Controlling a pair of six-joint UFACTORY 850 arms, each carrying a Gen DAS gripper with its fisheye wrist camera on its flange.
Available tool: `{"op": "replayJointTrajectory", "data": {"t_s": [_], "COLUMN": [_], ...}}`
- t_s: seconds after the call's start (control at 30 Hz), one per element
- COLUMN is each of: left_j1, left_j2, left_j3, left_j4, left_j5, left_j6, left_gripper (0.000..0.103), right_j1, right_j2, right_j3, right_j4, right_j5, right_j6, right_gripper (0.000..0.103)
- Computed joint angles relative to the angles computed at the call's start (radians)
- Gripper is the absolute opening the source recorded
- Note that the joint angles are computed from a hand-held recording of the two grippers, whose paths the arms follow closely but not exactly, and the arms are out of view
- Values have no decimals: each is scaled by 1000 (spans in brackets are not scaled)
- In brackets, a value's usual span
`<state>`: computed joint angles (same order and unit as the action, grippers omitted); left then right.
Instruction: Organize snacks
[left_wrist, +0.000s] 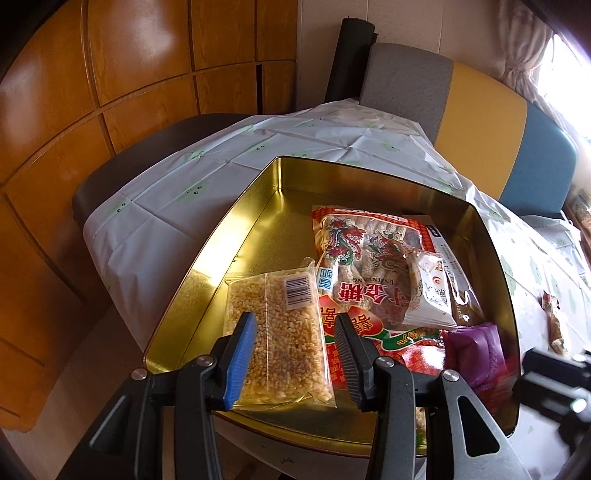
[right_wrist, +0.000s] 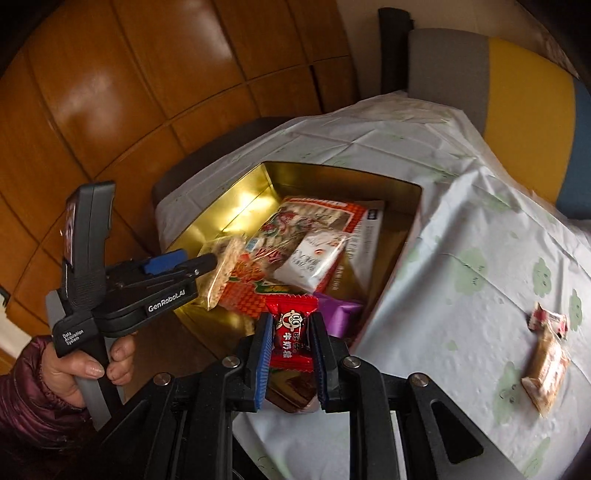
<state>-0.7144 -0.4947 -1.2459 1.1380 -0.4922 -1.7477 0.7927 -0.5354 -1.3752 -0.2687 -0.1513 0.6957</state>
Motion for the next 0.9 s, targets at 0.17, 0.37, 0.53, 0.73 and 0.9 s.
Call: {"op": "replayJointTrajectory", "data": {"t_s": [0.17, 0.37, 0.53, 0.73, 0.9], "left_j1": [0, -11, -23, -40, -51], "left_j2": [-1, -8, -9, -4, -4], "left_j3": [5, -2, -8, -10, -16], "left_j4": [7, 10, 18, 26, 33], "left_j5": [4, 0, -2, 4, 5], "left_j6": [-5, 8, 21, 36, 45], "left_gripper": [45, 45, 45, 45, 45], "right_j1": [14, 14, 15, 15, 4], "right_j2": [-85, -64, -14, 39, 85], "right_j3": [-81, -40, 19, 73, 124], "right_j4": [69, 56, -134, -519, -670], "right_j5": [-75, -66, -25, -47, -86], "right_j6": [-85, -47, 154, 556, 722], "right_gripper": [29, 29, 29, 30, 32]}}
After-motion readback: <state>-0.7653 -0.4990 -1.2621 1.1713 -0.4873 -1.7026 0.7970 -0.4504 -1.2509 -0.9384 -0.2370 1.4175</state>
